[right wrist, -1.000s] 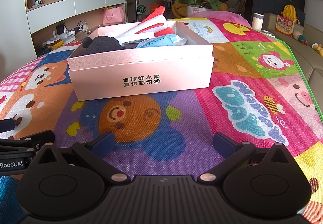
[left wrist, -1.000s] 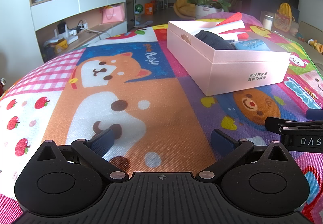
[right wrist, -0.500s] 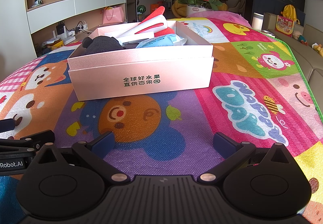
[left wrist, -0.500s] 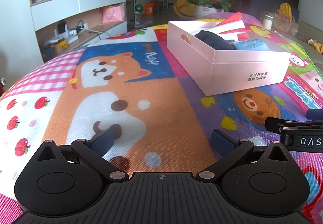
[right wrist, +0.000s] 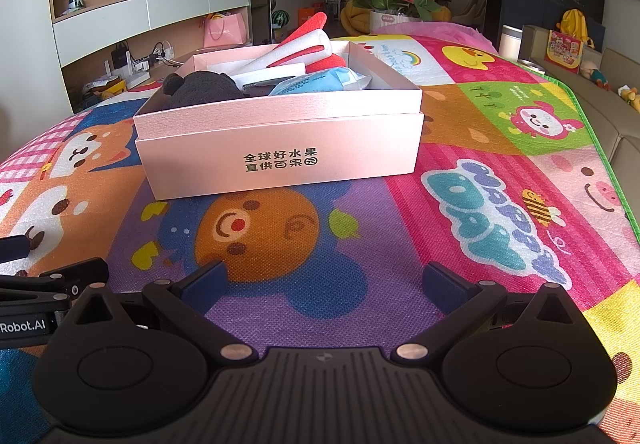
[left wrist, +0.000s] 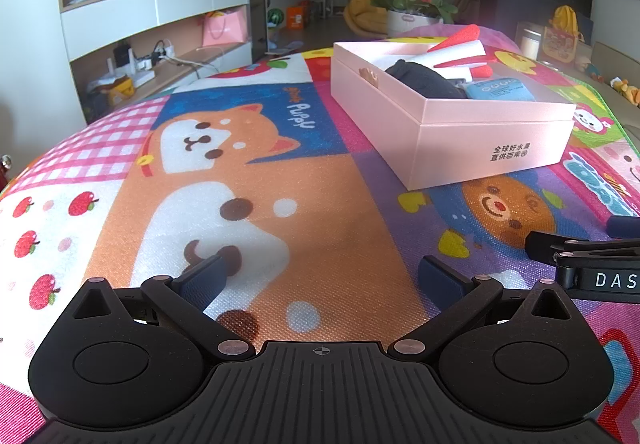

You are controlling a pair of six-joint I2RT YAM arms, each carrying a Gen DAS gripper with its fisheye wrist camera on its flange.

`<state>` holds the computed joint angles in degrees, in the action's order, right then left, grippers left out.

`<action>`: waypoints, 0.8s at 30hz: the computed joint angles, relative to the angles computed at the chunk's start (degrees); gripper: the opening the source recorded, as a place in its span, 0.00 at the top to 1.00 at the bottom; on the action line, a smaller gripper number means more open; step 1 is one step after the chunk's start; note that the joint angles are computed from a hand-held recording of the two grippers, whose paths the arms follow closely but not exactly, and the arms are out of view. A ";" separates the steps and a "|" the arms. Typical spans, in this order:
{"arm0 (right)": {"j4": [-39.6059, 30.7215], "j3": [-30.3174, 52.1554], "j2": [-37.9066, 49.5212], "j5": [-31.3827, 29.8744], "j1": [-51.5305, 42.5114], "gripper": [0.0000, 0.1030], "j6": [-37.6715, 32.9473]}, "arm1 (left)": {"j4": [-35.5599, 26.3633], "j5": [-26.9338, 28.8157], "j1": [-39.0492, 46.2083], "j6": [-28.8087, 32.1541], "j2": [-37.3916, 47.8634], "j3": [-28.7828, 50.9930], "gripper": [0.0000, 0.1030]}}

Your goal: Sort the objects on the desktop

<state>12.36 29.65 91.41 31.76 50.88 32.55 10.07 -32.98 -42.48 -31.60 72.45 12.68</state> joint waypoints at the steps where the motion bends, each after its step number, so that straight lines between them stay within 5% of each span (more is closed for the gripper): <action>1: 0.03 0.00 0.04 0.02 0.04 0.00 0.03 | 0.03 -0.04 0.00 0.04 0.04 0.00 0.00; 16: -0.03 0.03 0.04 0.07 0.09 0.00 0.08 | -0.14 0.80 0.60 0.64 -0.23 0.05 0.00; 24: 0.01 0.03 0.09 0.08 0.11 0.00 0.12 | -6.64 0.25 0.31 -4.29 2.24 4.81 0.00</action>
